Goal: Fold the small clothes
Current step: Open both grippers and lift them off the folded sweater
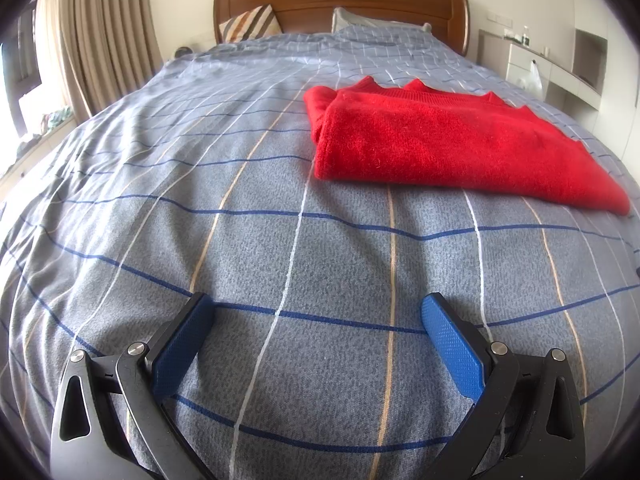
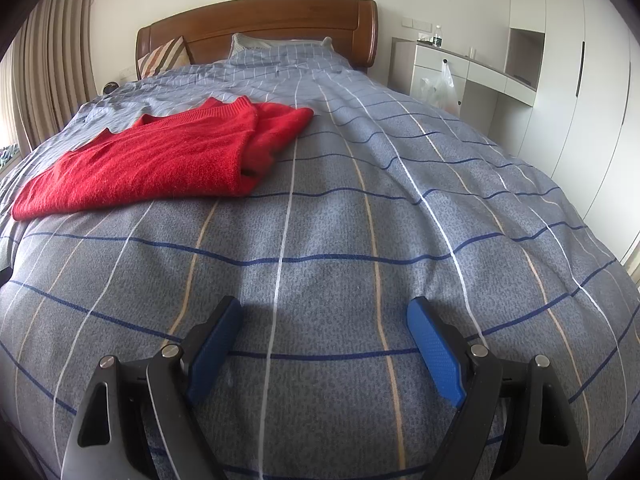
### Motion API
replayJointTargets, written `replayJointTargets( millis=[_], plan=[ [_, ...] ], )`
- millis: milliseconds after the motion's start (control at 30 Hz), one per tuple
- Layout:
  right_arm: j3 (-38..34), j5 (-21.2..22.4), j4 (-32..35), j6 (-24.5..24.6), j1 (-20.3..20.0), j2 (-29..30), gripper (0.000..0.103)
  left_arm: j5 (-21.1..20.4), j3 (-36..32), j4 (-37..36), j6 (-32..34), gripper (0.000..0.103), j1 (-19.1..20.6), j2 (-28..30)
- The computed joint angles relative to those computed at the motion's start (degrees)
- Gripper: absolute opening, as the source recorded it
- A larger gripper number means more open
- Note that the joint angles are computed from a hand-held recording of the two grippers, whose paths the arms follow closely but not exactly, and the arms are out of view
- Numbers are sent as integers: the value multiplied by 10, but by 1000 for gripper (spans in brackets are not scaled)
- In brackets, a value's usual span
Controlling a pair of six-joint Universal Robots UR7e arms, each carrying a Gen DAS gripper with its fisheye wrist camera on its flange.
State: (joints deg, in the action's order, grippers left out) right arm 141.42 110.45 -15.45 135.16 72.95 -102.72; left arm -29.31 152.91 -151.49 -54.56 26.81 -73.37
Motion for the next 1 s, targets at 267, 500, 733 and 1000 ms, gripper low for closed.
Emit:
replayJointTargets(
  millis=[267, 500, 733, 1000],
  plan=[
    [1, 1, -2, 0, 1, 1, 84, 0, 0, -1, -1, 102, 0, 2],
    [1, -1, -3, -1, 0, 0, 84, 1, -1, 11, -7, 102, -1, 0],
    [0, 5, -5, -5, 2, 2, 84, 1, -1, 12, -7, 102, -1, -1],
    [-66, 84, 89, 41, 54, 50, 85, -70, -53, 131, 36, 101, 26, -71]
  ],
)
